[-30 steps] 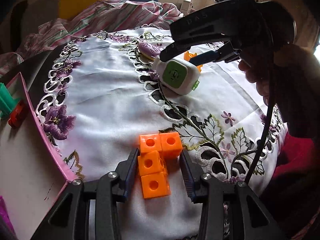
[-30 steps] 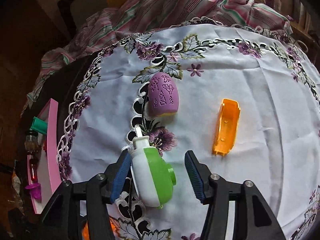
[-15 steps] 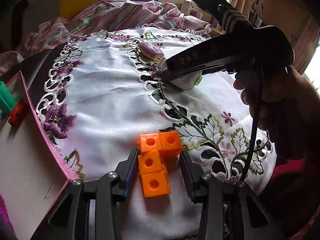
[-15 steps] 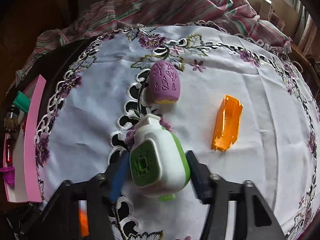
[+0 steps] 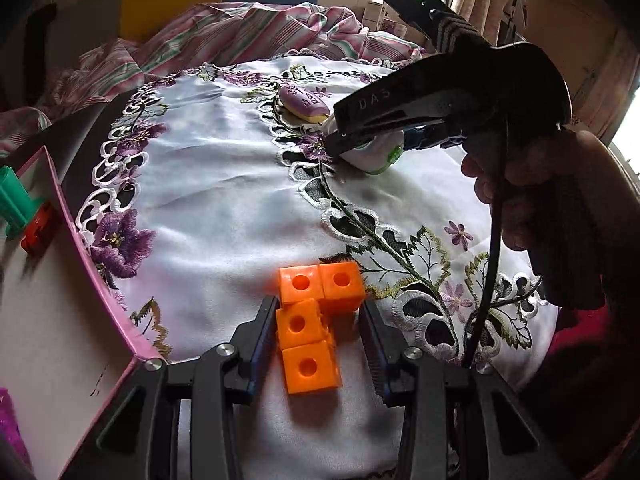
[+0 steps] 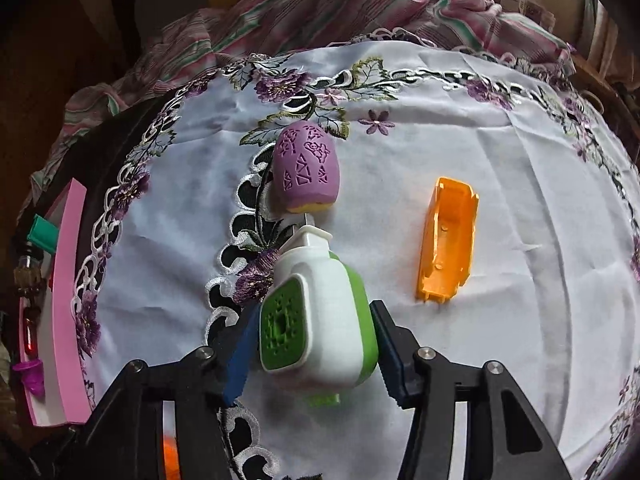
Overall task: Organize rigid objects
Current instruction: 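Carry the orange cubes toward the tray while the right gripper holds the white-green bottle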
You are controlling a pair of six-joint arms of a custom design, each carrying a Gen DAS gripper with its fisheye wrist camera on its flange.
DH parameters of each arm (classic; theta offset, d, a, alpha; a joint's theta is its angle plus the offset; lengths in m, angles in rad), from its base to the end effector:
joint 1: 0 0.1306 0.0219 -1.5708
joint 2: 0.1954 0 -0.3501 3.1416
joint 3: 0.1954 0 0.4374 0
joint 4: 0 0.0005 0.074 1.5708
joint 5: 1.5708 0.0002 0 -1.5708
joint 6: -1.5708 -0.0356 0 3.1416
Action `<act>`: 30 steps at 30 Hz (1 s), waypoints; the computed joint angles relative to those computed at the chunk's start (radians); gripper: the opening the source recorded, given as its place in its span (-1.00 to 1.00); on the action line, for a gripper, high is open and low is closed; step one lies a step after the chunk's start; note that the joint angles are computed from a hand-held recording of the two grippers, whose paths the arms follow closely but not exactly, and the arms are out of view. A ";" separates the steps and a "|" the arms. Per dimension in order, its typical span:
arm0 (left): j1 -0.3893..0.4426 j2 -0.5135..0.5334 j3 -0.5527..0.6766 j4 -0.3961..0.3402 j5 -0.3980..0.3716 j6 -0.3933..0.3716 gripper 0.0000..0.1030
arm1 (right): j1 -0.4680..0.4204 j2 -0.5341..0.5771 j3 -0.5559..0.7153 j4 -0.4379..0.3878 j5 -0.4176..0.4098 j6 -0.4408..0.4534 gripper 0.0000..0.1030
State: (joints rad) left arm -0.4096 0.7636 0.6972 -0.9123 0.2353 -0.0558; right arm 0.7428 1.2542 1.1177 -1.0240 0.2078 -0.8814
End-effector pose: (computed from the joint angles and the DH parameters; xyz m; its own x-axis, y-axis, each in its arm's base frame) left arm 0.2879 -0.1346 0.2979 -0.7317 0.3768 -0.5680 0.5483 0.8204 -0.1620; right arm 0.3413 0.3027 0.3187 -0.8935 0.2046 -0.3997 0.1388 0.9724 0.1874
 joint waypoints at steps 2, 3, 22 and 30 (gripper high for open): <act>0.001 0.000 -0.001 0.002 -0.004 0.000 -0.19 | 0.001 0.003 0.002 0.000 0.006 -0.002 0.05; 0.002 -0.001 -0.002 0.002 -0.004 -0.002 -0.19 | 0.003 0.005 0.005 -0.004 0.010 0.002 0.05; -0.012 -0.013 -0.010 0.009 -0.029 -0.006 -0.19 | 0.014 0.035 0.048 -0.062 0.059 0.050 0.09; -0.014 -0.019 -0.015 0.013 -0.036 -0.007 -0.19 | 0.052 0.096 0.104 -0.140 0.144 0.146 0.09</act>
